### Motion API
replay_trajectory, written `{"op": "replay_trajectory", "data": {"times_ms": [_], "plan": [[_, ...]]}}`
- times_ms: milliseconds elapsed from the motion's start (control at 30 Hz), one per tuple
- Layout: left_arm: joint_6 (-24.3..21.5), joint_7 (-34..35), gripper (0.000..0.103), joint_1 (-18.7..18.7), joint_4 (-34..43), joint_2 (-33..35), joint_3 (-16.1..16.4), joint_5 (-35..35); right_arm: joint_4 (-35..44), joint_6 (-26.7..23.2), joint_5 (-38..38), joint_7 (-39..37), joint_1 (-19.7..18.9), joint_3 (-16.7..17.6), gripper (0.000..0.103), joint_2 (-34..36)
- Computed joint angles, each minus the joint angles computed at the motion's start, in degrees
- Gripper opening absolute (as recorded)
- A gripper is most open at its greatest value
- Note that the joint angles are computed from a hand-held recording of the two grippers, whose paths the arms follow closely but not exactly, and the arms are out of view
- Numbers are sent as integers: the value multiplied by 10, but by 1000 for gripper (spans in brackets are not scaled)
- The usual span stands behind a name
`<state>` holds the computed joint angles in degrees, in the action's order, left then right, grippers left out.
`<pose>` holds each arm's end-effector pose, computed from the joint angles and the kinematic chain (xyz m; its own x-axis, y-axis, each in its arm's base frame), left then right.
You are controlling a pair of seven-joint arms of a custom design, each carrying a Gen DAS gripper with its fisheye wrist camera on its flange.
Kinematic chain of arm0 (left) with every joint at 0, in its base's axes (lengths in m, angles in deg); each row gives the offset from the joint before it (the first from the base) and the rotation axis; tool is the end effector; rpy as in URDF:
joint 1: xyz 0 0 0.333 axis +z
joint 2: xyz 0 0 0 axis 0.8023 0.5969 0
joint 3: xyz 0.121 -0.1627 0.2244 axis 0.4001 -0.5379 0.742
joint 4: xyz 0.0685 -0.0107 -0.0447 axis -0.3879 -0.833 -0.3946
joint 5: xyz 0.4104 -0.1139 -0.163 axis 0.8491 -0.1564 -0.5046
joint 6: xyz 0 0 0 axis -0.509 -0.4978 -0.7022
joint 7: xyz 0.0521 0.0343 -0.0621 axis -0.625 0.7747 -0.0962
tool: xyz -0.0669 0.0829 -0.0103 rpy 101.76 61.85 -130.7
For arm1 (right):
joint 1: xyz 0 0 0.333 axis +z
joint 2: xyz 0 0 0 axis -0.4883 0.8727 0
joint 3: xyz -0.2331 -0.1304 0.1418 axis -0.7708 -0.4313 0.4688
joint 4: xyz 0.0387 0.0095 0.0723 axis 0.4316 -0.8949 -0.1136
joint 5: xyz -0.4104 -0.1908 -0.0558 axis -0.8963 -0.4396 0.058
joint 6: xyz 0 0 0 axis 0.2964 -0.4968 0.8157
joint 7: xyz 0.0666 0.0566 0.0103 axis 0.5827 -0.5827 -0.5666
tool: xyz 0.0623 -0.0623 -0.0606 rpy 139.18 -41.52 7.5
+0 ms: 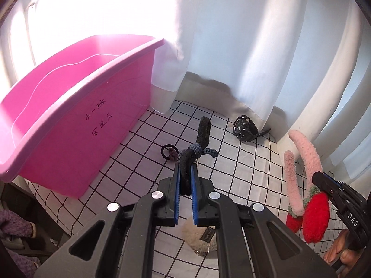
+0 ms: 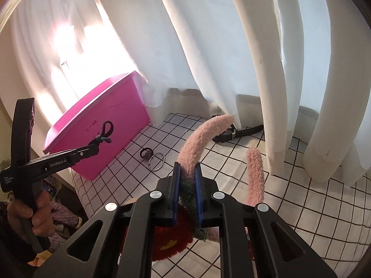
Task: Organize jewelry
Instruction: 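Lift the hair tie and headband and carry both over the pink tub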
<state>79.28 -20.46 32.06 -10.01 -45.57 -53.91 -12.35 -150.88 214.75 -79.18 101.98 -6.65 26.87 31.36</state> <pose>0.5064 -0.4130 0.6629 -0.1865 -0.9711 0.1491 -0.7693 0.0499 -0.6369 0.3639 0.3721 0.6479 0.0539 -0.9599 -0.2750 -0.6681 0.1700 -0.7244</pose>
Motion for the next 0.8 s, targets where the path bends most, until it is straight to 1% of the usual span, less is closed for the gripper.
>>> {"op": "replay_trajectory", "data": {"times_ms": [267, 433, 633, 800], "plan": [[-15, -100, 9, 13, -30, -63, -14, 63, 22, 47, 22, -91, 22, -22, 12, 4], [-30, -154, 9, 29, -42, -98, -28, 105, 61, 83, 43, -162, 33, -32, 12, 32], [-50, -188, 9, 56, -48, -137, -36, 149, 148, 118, 52, -231, 34, -33, 12, 105], [-57, -183, 9, 84, -49, -158, -29, 168, 263, 129, 46, -274, 45, -31, 12, 203]]}}
